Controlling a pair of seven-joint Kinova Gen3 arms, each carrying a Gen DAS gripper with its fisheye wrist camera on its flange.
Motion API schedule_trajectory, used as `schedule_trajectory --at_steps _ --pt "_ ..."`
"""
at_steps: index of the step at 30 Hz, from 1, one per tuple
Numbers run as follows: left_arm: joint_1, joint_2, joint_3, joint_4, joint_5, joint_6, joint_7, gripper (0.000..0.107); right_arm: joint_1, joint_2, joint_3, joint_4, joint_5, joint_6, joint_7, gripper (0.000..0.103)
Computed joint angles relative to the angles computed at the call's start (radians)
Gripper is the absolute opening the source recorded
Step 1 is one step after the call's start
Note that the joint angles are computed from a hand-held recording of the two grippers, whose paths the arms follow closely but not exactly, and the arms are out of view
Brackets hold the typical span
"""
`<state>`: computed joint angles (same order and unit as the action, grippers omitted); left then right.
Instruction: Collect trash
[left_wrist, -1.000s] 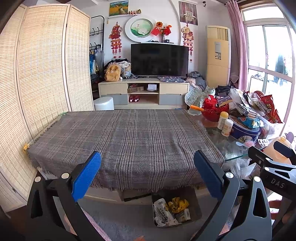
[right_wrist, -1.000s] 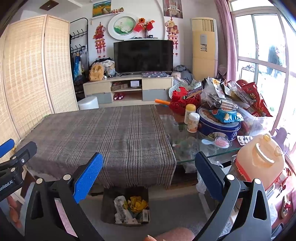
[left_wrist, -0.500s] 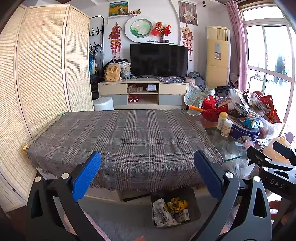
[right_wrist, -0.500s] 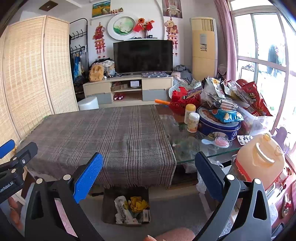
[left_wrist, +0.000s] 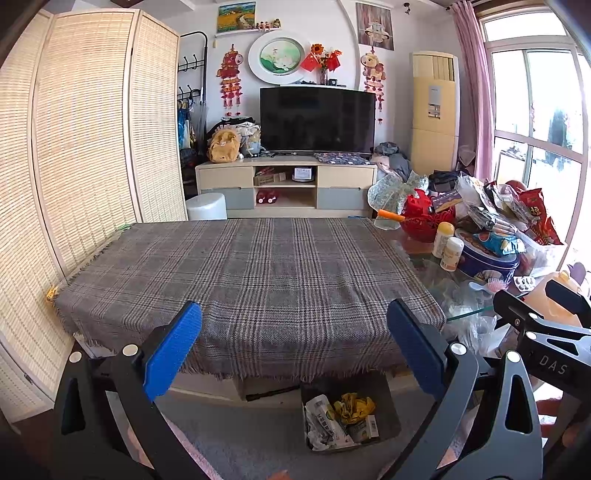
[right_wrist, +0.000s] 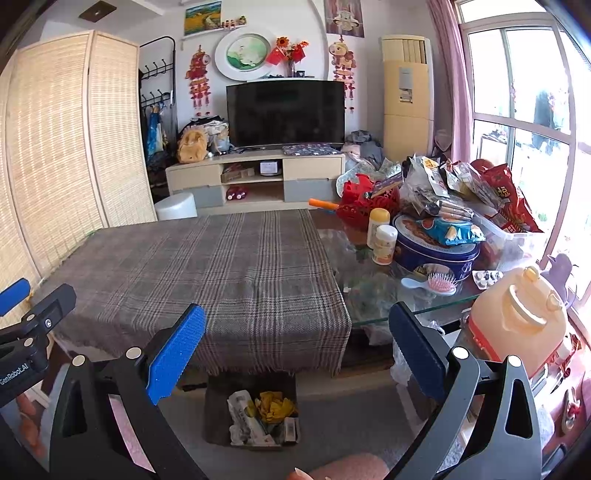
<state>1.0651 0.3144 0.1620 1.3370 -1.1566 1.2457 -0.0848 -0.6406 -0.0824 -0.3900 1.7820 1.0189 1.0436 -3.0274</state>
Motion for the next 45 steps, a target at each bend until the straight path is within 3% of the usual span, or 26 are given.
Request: schedule_trajectory --at_steps 30,38,45 --pt "-0.002 0.008 -0.007 -0.021 0.03 0.005 -0.001 0.095 -0.009 -0.003 -0.004 -0.007 0.003 0.021 -0.005 0.1" --pt "-0.029 -0.014 -0.001 0.005 0.071 -0.078 -0.022 0.095 -0.001 0.002 0.001 -0.012 -0.009 0.003 0.006 0.1" --pt "-0.037 -0.036 0.009 0.039 0.049 -0.088 0.011 0.095 0.0 0.006 0.004 -0.013 -0.008 0.002 0.007 0.1"
